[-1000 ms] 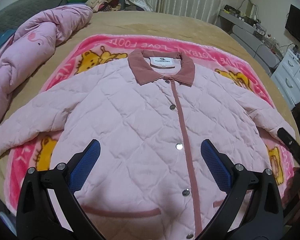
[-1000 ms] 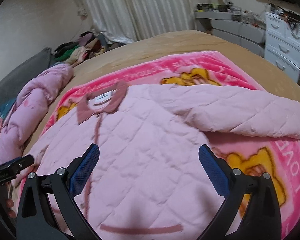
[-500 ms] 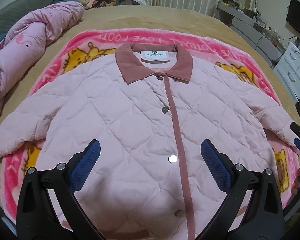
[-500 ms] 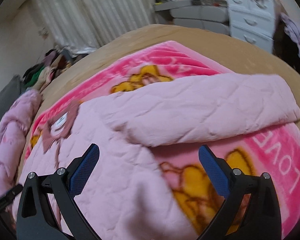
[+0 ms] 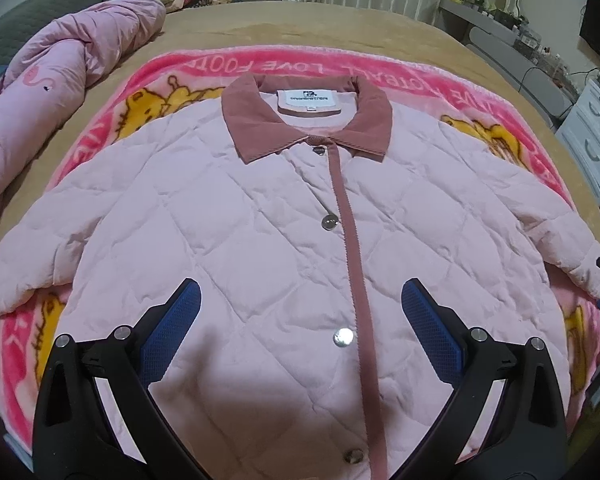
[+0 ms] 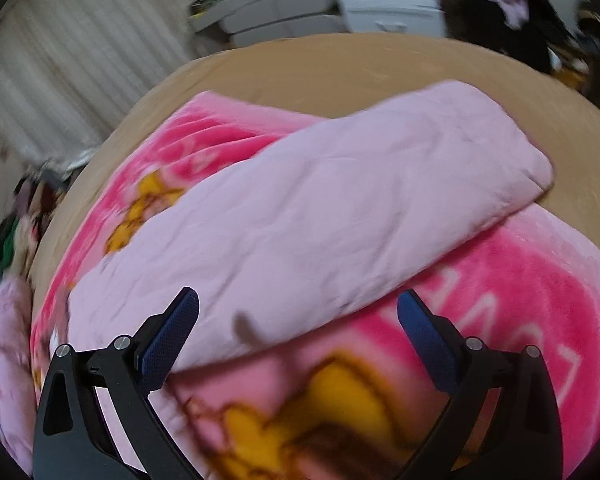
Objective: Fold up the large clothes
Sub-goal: 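Grasp the sleeve cuff with the right tool and lift it, then fold the held sleeve across the jacket body with the right tool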
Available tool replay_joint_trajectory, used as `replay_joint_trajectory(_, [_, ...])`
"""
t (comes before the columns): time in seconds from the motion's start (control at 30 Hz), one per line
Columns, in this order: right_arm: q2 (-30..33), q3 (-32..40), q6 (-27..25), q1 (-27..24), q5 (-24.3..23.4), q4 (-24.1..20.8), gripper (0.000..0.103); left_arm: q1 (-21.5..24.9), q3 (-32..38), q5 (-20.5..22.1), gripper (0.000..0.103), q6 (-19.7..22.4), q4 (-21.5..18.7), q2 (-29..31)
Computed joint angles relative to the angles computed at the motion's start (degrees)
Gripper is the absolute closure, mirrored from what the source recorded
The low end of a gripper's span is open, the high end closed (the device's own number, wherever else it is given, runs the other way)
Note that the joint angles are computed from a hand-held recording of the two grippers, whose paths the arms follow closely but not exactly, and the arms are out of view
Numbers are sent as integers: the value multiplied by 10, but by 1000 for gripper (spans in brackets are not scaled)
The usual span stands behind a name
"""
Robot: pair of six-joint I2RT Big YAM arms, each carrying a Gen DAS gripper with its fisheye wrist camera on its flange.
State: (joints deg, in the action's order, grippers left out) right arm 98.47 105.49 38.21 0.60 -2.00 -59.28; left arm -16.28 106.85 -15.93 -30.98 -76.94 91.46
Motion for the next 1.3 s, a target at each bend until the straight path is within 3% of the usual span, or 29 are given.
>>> replay_joint_trajectory(0.23, [18,-8,58,-39,-29,27,4,15,7,5,9,4,-9,9])
replay_joint_trajectory(0.57, [35,-22,157,-78,-87,106,4,27,23,9,9,10,-10,22])
replay_joint_trajectory(0.67, [29,-35,175,-81,-87,139,7,34,10,25,9,9,9,15])
replay_joint_trajectory(0.73, [21,-45,166,-81,-72,158,31,38,0,34,9,9,19,8])
replay_joint_trajectory(0.77, [16,-51,158,-82,-74,175,57,40,0,37,9,7,18,7])
replay_joint_trajectory(0.8, [15,-53,153,-83,-83,188,69,41,0,37,9,7,16,8])
replay_joint_trajectory(1.0, [11,-13,92,-73,-71,185,82,52,22,21,9,9,-16,11])
replay_joint_trajectory(1.13, [13,35,35,-52,-66,184,83,52,39,-12,9,19,-32,13])
replay_joint_trajectory(1.3, [9,91,-45,-21,-61,179,84,58,44,-4,9,25,-29,1])
